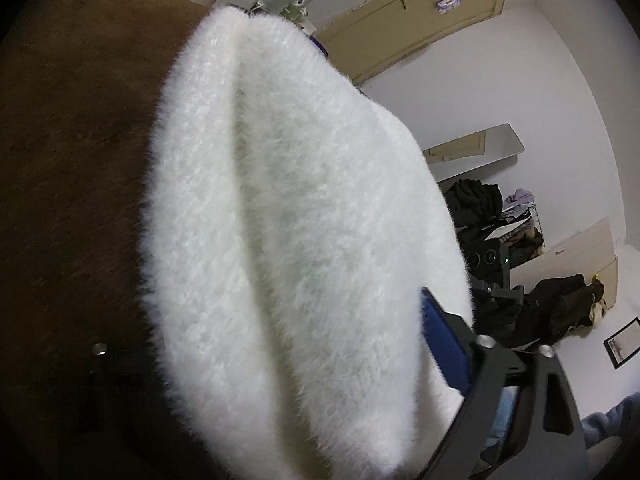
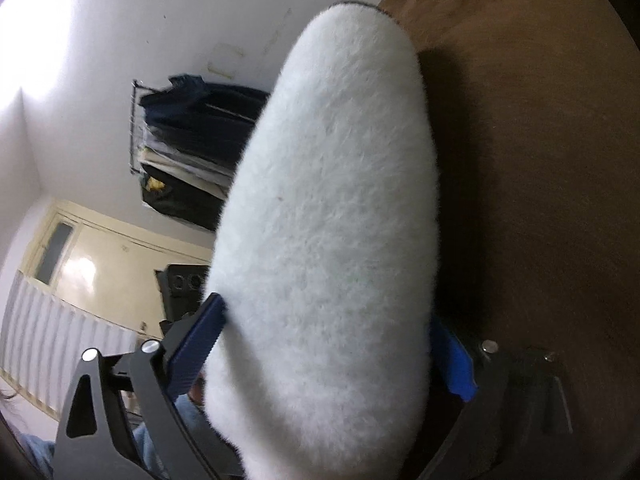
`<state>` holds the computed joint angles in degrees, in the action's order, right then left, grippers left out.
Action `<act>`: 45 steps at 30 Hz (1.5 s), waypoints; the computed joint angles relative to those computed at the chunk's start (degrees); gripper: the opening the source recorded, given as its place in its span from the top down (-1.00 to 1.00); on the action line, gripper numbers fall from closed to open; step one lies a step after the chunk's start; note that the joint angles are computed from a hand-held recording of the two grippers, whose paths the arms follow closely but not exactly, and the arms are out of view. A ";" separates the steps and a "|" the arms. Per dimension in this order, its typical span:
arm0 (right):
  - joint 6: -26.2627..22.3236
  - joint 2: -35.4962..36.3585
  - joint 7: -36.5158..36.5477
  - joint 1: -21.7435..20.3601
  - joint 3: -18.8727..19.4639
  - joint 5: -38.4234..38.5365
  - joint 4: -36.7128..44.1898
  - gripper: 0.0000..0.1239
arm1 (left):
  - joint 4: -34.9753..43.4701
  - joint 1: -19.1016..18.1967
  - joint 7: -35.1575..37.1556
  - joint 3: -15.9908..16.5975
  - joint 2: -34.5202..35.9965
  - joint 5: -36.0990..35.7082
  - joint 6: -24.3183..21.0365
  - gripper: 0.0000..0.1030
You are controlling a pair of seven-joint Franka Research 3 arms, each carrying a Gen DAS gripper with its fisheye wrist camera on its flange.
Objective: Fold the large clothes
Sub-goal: 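Lift the folded cardigan with both grippers and carry it to the clothes pile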
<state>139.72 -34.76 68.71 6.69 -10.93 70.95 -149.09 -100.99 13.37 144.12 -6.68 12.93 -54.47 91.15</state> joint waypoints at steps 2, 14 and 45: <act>0.96 -0.28 1.74 -0.61 1.20 -1.99 -0.08 -0.38 | -1.10 0.13 0.84 0.05 -0.69 -0.43 0.27 -0.44; 2.66 -5.05 -4.67 2.87 -1.47 2.12 0.34 0.16 | -4.43 -1.37 3.11 1.41 -6.84 -3.29 -0.28 -0.01; 4.56 -6.29 -0.72 11.26 0.47 -1.97 9.64 0.17 | -2.95 -0.04 1.28 11.37 -18.59 -4.29 -5.90 0.01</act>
<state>144.28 -41.05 68.00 17.94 -10.46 68.98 -139.44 -103.94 13.33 145.40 4.68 -5.66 -58.76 85.24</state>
